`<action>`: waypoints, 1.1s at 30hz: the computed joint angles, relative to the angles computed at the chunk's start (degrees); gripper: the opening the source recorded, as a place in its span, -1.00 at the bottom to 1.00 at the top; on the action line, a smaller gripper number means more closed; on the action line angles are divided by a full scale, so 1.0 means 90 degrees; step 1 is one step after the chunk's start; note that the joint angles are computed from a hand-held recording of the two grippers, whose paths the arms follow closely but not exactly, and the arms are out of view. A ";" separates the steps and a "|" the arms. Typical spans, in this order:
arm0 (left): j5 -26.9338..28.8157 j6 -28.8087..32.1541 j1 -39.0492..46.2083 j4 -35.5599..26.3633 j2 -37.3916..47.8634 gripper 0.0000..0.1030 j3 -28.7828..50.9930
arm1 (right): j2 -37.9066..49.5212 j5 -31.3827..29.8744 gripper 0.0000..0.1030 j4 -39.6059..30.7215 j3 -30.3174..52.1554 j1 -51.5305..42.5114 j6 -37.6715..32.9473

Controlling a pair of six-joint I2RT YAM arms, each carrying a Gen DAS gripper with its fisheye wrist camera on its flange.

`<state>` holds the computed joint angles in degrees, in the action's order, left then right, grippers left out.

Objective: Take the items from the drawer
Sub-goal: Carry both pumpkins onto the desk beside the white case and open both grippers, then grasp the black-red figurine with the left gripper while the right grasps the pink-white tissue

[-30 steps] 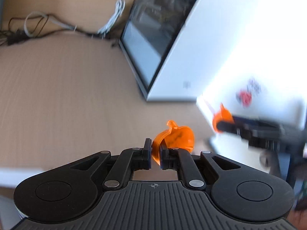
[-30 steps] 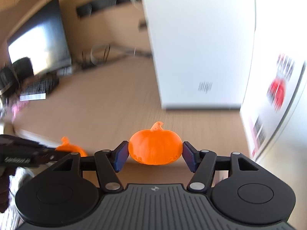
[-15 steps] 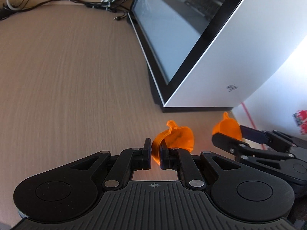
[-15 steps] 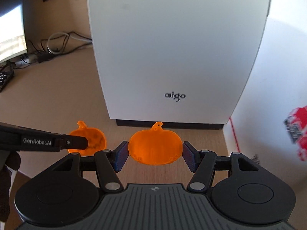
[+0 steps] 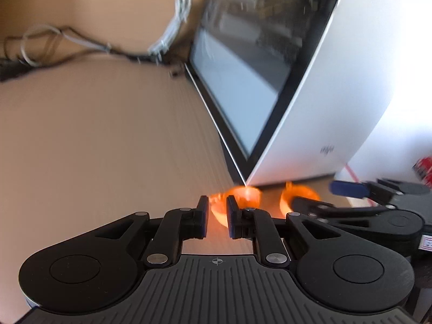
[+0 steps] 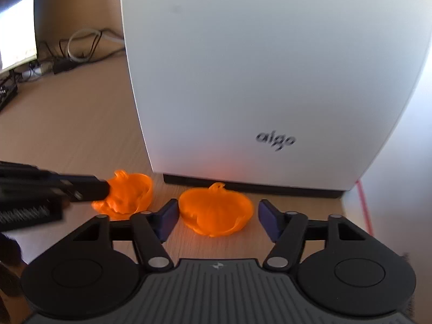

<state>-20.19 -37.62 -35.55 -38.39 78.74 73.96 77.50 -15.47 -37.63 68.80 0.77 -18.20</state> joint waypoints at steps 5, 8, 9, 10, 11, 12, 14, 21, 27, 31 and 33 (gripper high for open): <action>-0.0216 -0.0057 -0.0275 -0.0610 -0.1003 -0.71 -0.0226 | -0.1017 -0.0591 0.56 -0.0597 -0.0123 -0.0621 -0.0049; -0.0303 -0.0295 -0.0841 -0.1167 -0.1532 -0.71 -0.0434 | -0.1562 -0.0968 0.58 -0.1263 -0.0248 -0.1091 -0.0422; -0.0251 -0.0380 -0.1018 -0.1355 -0.1661 -0.71 -0.0502 | -0.1748 -0.1066 0.58 -0.1472 -0.0327 -0.1243 -0.0601; -0.0175 -0.0519 -0.1214 -0.1658 -0.1817 -0.71 -0.0535 | -0.1940 -0.1149 0.60 -0.1667 -0.0435 -0.1396 -0.0798; -0.0028 -0.0646 -0.1374 -0.1815 -0.1866 -0.71 -0.0615 | -0.2128 -0.1192 0.60 -0.1836 -0.0554 -0.1525 -0.0962; 0.0200 -0.0741 -0.1508 -0.1952 -0.1924 -0.71 -0.0705 | -0.2304 -0.1233 0.60 -0.1968 -0.0683 -0.1630 -0.1084; 0.0643 -0.0988 -0.1846 -0.2141 -0.1940 -0.71 -0.0970 | -0.2585 -0.1457 0.61 -0.2303 -0.0906 -0.2017 -0.1395; 0.1172 -0.1345 -0.2515 -0.2358 -0.1627 -0.70 -0.1579 | -0.2279 -0.1199 0.61 -0.3598 -0.1051 -0.2017 -0.2011; 0.0883 -0.1822 -0.2659 -0.2840 -0.1923 -0.70 -0.1438 | -0.1757 -0.0506 0.61 -0.3380 -0.1601 -0.0214 -0.1004; 0.0789 -0.1926 -0.2624 -0.2924 -0.1995 -0.70 -0.1513 | -0.1101 0.0067 0.61 -0.2578 -0.1998 0.1140 -0.0187; 0.0798 -0.1894 -0.2641 -0.2963 -0.2060 -0.70 -0.1550 | -0.0615 0.0192 0.45 -0.2438 -0.2004 0.1409 0.0098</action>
<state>-13.01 -54.67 -59.31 -65.06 60.20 60.01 71.97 -13.74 -59.57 50.77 13.45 -17.32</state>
